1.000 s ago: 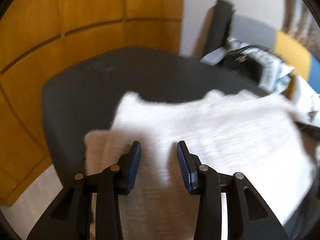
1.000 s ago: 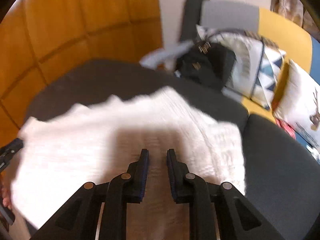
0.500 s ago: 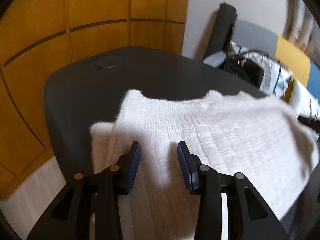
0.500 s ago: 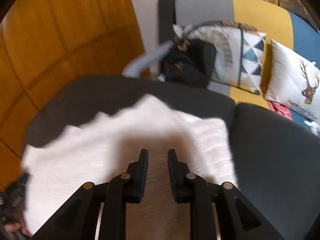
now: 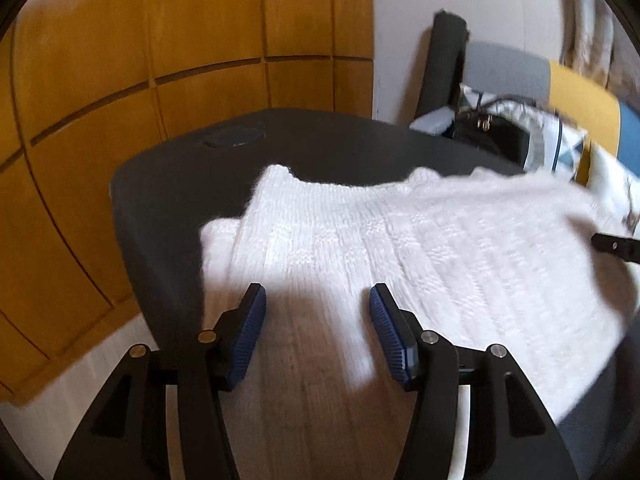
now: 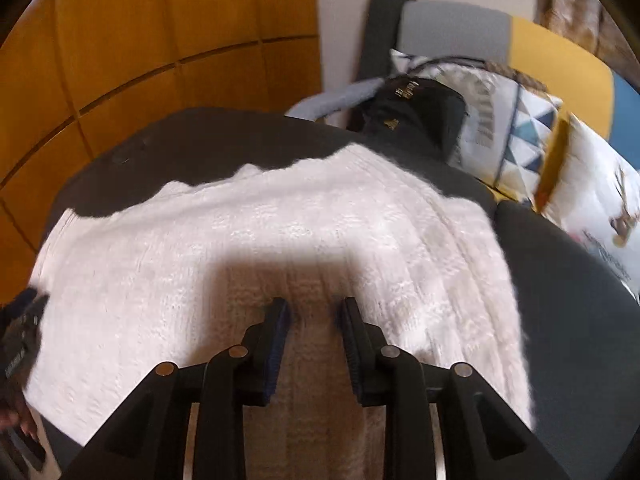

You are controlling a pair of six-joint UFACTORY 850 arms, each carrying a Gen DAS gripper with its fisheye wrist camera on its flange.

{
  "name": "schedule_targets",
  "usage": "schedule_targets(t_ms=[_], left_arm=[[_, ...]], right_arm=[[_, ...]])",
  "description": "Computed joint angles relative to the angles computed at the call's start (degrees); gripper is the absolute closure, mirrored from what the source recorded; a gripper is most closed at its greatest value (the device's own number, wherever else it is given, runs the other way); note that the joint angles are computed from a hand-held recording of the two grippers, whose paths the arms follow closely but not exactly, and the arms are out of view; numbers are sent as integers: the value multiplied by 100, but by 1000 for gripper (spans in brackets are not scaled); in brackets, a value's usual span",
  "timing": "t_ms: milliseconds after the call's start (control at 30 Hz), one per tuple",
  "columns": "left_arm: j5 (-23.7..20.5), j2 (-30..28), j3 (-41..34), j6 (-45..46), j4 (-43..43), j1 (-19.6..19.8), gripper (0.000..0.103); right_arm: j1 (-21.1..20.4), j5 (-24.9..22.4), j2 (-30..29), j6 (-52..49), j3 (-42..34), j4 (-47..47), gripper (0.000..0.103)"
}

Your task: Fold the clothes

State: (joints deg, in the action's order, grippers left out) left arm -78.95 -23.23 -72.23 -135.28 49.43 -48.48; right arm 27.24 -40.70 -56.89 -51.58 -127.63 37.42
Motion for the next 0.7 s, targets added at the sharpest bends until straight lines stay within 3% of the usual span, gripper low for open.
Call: schedule_targets(t_ms=[100, 233, 500, 700], left_arm=[[-114, -30, -49, -259, 41, -147, 46], [-3, -69, -76, 78, -129, -67, 45], [249, 112, -26, 166, -241, 24, 41], [37, -52, -399, 127, 233, -188, 41]], right_arm=[[-118, -77, 399, -594, 622, 935, 74], [-92, 278, 549, -552, 931, 497, 75], [-85, 348, 362, -293, 683, -50, 74], [-304, 59, 738, -137, 1203, 820, 73]])
